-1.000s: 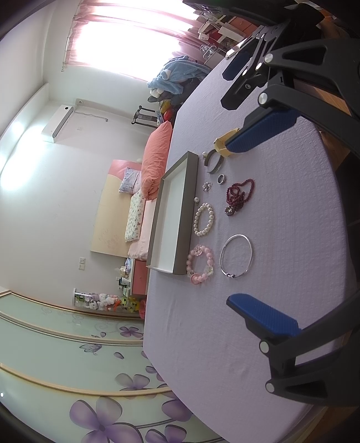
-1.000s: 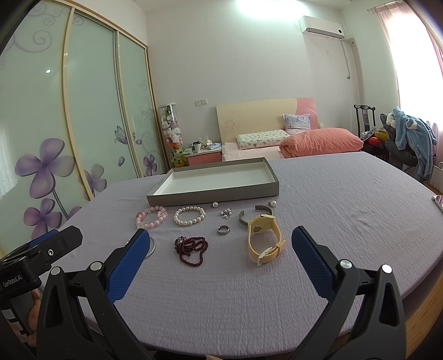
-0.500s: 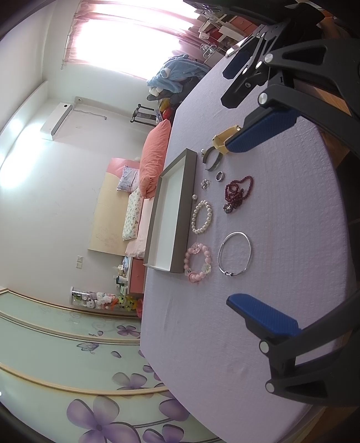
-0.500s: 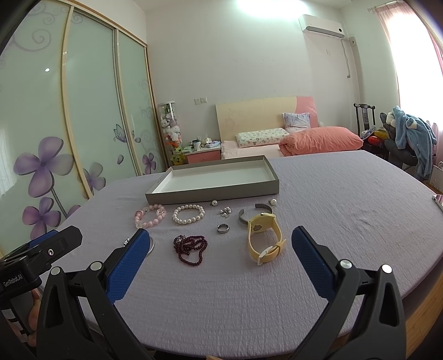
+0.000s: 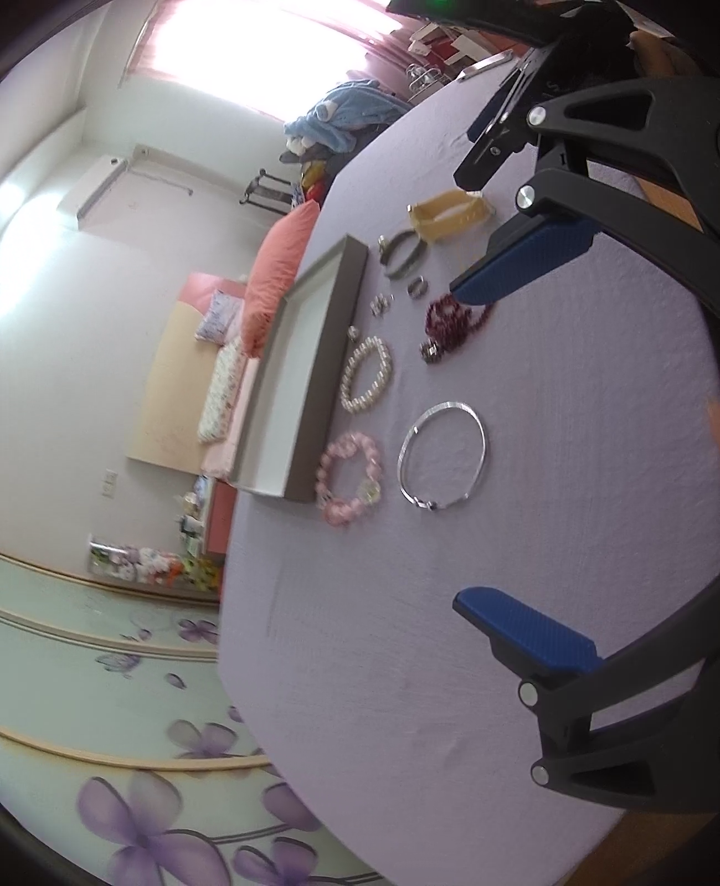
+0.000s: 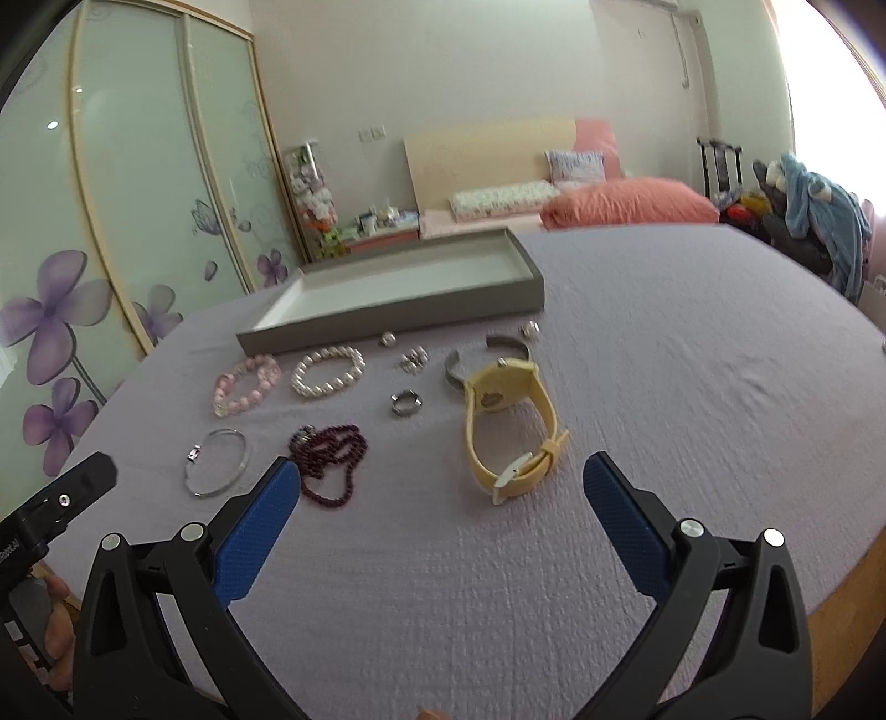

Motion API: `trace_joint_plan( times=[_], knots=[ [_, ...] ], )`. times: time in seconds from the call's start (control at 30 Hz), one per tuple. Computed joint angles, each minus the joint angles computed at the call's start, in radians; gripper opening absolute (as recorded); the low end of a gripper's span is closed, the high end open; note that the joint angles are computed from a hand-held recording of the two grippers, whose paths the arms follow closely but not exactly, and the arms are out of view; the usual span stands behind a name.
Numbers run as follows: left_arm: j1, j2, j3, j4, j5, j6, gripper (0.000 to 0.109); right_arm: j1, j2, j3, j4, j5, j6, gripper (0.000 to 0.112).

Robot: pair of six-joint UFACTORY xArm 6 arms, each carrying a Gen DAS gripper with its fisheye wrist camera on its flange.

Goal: Organize jewelry
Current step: 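Grasp the yellow watch with the right tool while the left tool grasps the silver bangle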

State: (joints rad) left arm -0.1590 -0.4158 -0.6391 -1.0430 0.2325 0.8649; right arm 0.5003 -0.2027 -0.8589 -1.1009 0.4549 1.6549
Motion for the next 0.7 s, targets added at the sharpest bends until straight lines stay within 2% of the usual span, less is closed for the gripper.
trace_joint_plan(
  times=[0.2,0.37,0.5,0.57,0.7],
  knots=[
    [0.043,0.081,-0.047,0.07,0.045,-0.069,0.101,-0.046,0.046,-0.036,0.197,0.022,-0.181,0.102],
    [0.064,0.127,-0.074,0.135,0.074,-0.124,0.101,-0.061,0.085,-0.086,0.268,0.078,-0.252,0.102],
    [0.07,0.148,-0.093,0.134,0.101,-0.119,0.101,-0.067,0.117,-0.117,0.312,0.092,-0.31,0.101],
    [0.069,0.156,-0.099,0.143,0.108,-0.12,0.101,-0.071,0.135,-0.132,0.336,0.088,-0.336,0.096],
    [0.058,0.176,-0.108,0.193,0.096,-0.157,0.101,-0.071,0.16,-0.146,0.392,0.086,-0.388,0.079]
  ],
)
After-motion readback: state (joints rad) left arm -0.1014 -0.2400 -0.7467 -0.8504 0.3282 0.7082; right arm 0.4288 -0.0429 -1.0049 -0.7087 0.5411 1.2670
